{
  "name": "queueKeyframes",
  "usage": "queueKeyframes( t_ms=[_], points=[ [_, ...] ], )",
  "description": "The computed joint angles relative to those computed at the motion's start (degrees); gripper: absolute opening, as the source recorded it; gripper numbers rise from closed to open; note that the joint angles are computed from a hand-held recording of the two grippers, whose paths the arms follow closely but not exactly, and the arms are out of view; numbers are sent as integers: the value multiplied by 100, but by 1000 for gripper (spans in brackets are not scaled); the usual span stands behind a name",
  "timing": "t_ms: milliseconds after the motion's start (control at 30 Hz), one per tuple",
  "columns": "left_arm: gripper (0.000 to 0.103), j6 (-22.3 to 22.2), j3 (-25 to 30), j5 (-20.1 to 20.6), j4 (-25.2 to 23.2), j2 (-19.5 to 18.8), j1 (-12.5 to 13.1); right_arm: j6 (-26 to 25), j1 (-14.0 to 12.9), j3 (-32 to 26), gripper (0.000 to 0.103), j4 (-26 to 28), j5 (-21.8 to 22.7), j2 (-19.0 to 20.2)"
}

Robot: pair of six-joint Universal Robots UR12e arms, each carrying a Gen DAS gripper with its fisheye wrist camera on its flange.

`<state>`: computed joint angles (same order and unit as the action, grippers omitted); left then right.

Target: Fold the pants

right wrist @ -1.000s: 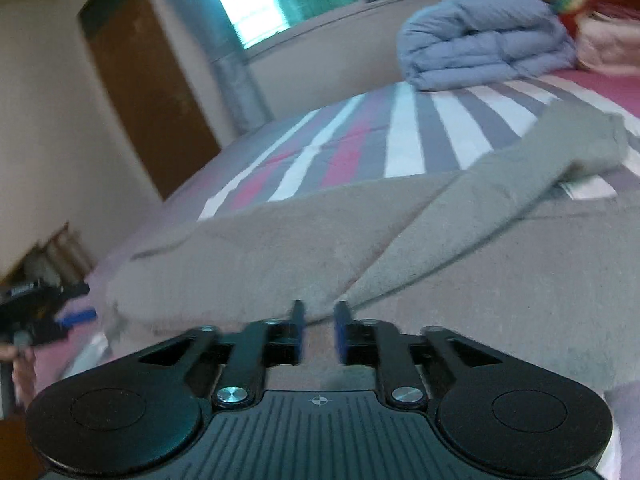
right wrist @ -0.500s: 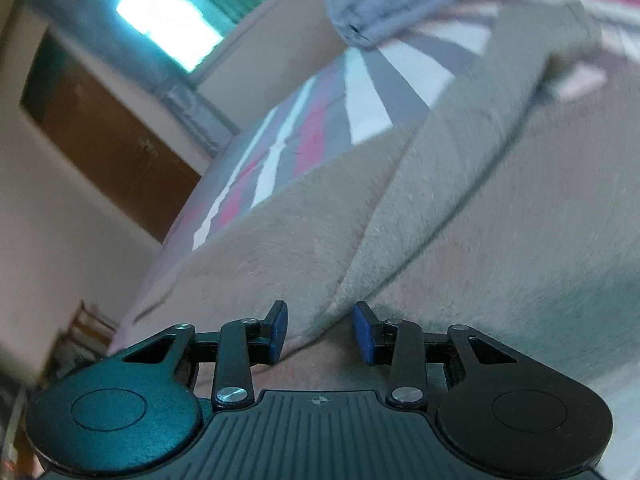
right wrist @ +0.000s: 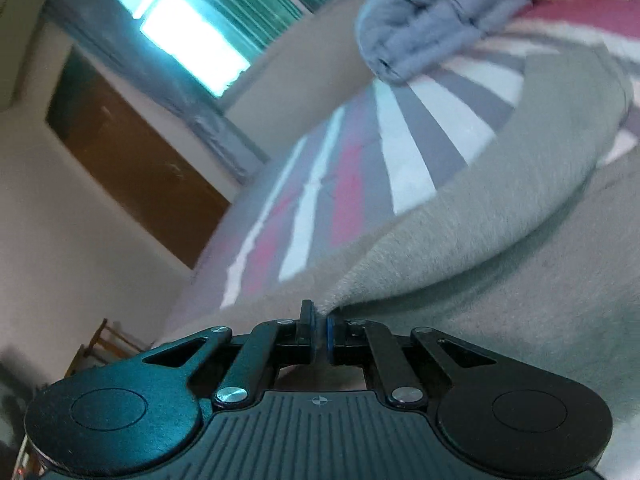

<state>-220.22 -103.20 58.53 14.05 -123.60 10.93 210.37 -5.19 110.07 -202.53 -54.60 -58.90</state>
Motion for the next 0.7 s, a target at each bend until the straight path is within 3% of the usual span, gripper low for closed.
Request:
queueKeyframes(
  t_ms=[100,200,267,533,633,700],
  points=[
    [14,457,-207,85,-401,119,16,-339,-36,262,5,100,31,-163],
    [14,338,-256,210,-595,-14,-15,-715,46,413,5,638,-141,-212],
    [14,-41,-305,150,-200,-126,-5,-943,111,458,5,1065,-356,-188],
    [14,486,-343,128,-193,59,48,-811,83,600,5,477,-241,-297],
    [14,810,-306,392,-427,72,-20,-880,95,688,5,383,-212,-364],
    [14,889,-307,561,-470,30,-82,-1059,169,682,5,628,-383,-333]
  ],
)
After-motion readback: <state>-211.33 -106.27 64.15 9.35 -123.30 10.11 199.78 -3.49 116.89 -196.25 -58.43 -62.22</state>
